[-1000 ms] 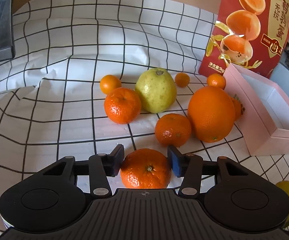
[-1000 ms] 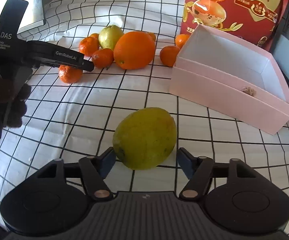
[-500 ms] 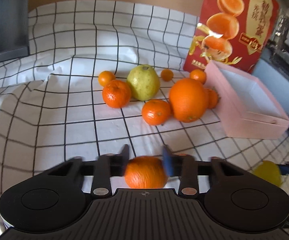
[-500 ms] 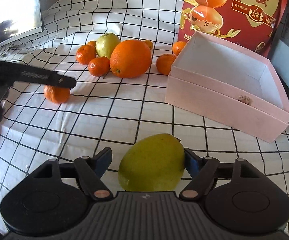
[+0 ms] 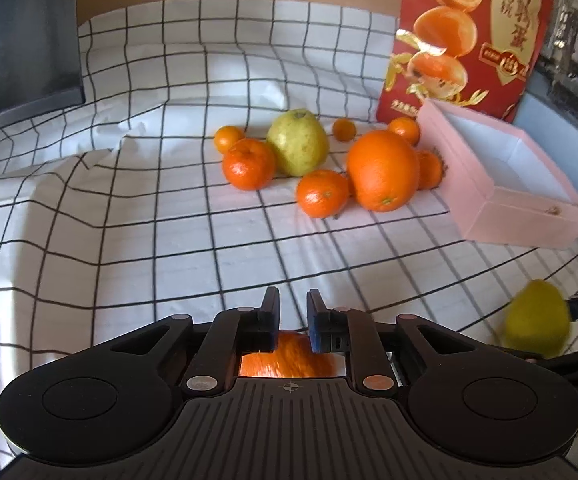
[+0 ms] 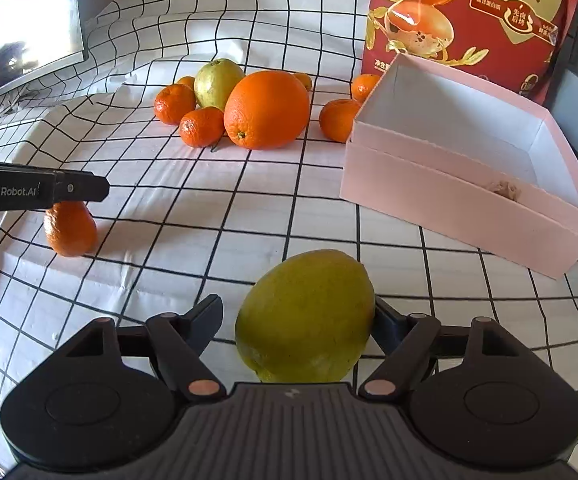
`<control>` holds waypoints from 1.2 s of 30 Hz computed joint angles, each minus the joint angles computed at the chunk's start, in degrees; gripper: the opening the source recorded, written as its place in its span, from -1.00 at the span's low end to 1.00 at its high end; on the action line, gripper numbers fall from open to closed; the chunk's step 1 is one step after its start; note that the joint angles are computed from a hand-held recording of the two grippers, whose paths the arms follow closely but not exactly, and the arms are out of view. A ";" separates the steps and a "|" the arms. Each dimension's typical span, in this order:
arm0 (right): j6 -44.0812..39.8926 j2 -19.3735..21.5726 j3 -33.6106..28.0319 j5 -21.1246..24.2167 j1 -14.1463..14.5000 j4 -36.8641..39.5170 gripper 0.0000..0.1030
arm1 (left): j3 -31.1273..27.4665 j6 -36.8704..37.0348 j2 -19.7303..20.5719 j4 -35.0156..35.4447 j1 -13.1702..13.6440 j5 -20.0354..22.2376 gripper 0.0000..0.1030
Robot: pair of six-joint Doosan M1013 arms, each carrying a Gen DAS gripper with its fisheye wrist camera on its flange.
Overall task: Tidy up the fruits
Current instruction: 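Grasp a tangerine with the left gripper while the right gripper lifts the green pear, then lift the tangerine with the left gripper while the right gripper carries the pear toward the pink box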
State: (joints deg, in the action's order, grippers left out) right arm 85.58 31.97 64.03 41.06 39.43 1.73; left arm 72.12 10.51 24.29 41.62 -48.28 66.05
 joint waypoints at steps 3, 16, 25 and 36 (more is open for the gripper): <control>0.61 -0.40 0.71 -0.21 -0.16 -0.34 0.52 | -0.44 0.10 0.34 -1.58 0.39 1.47 -0.55; 4.35 -3.00 4.17 -3.73 -0.90 -1.97 0.55 | -1.37 3.03 -0.20 3.04 -1.73 1.98 -0.49; 3.61 -4.01 5.70 -5.36 -0.46 -3.32 0.55 | 6.66 -12.25 -6.34 4.10 -3.44 0.46 -0.48; -0.35 -2.04 2.99 -2.54 0.24 -1.47 0.55 | 1.26 2.55 -1.95 -1.18 -3.76 3.04 -0.04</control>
State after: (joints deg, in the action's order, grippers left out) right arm 85.22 29.92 67.01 38.53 39.66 0.27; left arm 73.38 13.06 22.34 40.43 -52.04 69.10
